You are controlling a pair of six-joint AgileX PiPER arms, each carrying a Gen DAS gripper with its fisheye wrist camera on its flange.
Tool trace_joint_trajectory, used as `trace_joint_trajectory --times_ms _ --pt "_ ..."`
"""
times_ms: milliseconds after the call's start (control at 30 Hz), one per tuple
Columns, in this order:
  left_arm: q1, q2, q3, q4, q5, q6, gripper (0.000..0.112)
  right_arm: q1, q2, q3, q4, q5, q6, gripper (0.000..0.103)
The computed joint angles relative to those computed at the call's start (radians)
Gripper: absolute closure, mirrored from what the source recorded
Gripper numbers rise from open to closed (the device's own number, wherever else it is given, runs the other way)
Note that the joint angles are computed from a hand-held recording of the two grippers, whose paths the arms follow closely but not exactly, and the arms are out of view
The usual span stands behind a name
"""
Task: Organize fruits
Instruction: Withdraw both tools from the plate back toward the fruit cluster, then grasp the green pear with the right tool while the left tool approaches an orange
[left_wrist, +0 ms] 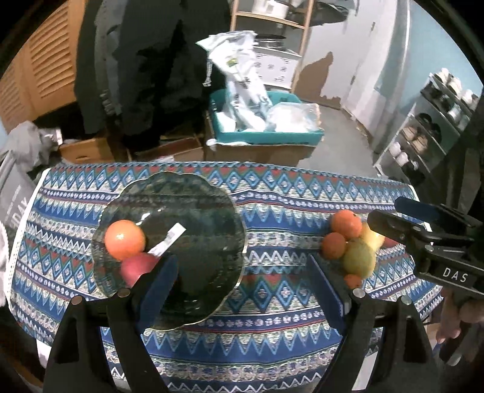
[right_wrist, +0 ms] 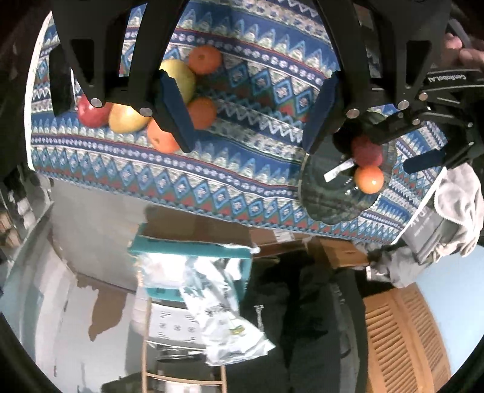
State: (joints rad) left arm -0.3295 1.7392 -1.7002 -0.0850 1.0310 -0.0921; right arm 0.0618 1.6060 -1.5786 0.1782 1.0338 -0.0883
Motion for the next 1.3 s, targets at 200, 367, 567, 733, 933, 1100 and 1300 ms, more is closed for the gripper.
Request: trace_joint_trajectory --times_ms 200,367,567,733,933,1100,1300 --pt "-0.06 0.039 -0.051 0.023 0.022 -0.012 0.025 -0.082 -0.043 0.07 0.026 -0.008 -0.045 0.029" --pt "-0.108 0.07 -0.081 0.041 0.035 -0.021 0.025 -0.149 -0.063 0.124 0.045 -0.015 -0.081 0.029" --pt "-0.147 0.123 -0.118 0.055 0.051 -0.019 0.025 -0.22 -0.06 0.177 0.069 -0.02 -0.117 0.029" --pt "-0.174 0.162 -0.125 0.071 0.057 -0.021 0.025 -0.257 -0.045 0.223 0.087 -0.027 -0.149 0.029" --pt "-0.197 0.209 -0.145 0.091 0.069 -0.036 0.025 -0.262 -0.017 0.26 0.079 -0.036 -0.153 0.029" --pt "-0.202 0.244 -0.157 0.085 0.067 -0.033 0.025 -0.26 0.03 0.29 0.083 -0.051 -0.156 0.029" --pt "-0.206 0.284 -0.166 0.082 0.072 -0.032 0.025 -0.242 0.092 0.3 0.071 -0.07 -0.157 0.029"
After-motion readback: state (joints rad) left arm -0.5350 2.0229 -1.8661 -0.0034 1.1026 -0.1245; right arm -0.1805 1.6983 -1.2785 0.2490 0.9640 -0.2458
